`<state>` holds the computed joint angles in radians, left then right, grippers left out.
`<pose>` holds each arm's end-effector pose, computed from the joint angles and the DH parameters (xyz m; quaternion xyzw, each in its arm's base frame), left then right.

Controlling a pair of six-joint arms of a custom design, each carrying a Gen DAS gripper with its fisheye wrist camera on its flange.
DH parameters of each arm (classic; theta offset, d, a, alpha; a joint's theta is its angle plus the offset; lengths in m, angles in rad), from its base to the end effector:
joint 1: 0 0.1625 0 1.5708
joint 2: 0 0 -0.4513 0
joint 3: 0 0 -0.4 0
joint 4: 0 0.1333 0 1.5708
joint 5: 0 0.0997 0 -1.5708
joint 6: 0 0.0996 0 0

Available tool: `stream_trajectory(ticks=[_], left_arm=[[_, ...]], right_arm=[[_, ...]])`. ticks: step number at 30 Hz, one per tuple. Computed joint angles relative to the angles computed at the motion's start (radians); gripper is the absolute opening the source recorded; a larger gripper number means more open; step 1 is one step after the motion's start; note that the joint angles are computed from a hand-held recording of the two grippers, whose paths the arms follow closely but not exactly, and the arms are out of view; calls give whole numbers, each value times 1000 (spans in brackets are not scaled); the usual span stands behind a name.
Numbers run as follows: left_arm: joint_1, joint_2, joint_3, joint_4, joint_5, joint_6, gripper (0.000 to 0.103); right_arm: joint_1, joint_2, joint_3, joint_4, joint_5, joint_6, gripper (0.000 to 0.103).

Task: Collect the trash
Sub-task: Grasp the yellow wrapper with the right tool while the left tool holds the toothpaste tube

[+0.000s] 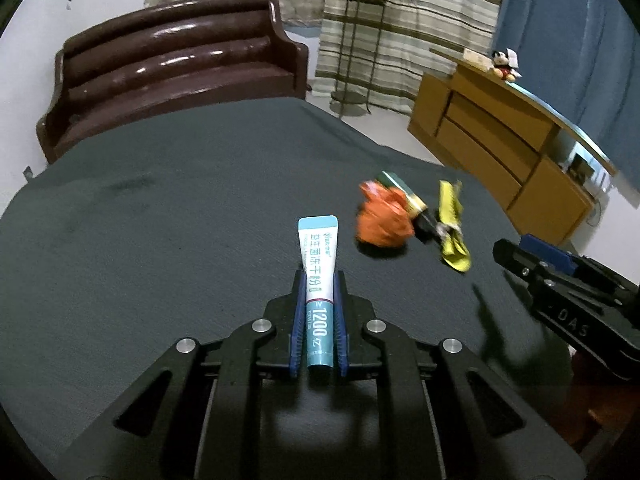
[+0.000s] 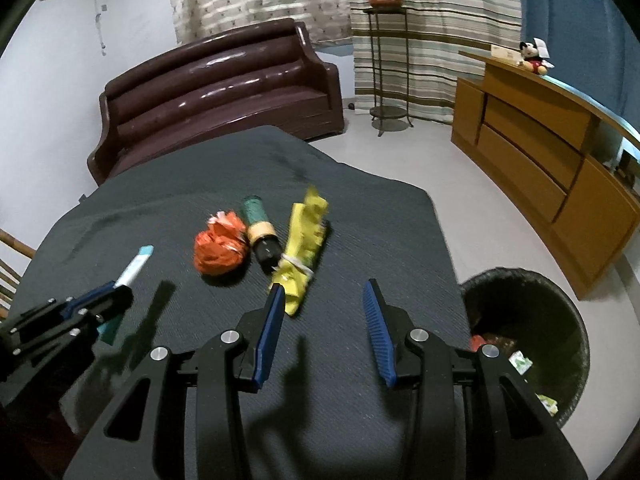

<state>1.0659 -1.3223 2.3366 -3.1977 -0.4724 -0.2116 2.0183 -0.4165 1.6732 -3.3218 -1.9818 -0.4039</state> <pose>-0.0137 -0.4836 0.2805 -0.0369 0.8275 -0.4154 0.3759 0.3731 -0.5612 -0.0684 0.3465 -0.8851 0.2438 0.1926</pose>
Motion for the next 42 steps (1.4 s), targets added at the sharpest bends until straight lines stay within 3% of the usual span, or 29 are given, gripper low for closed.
stream_trajectory(ticks=[16,24,42], left_arm=[[76,-7,-47,-75,-19,91,13],[99,-15,-42,-76,-47,94,13],[115,-16,-53,-69,-69,96,13]], right_arm=[[20,107,-195,137,-67,42,41],[11,107,-207,191,-68,74,41],[16,99,-193,223,-48,46,37]])
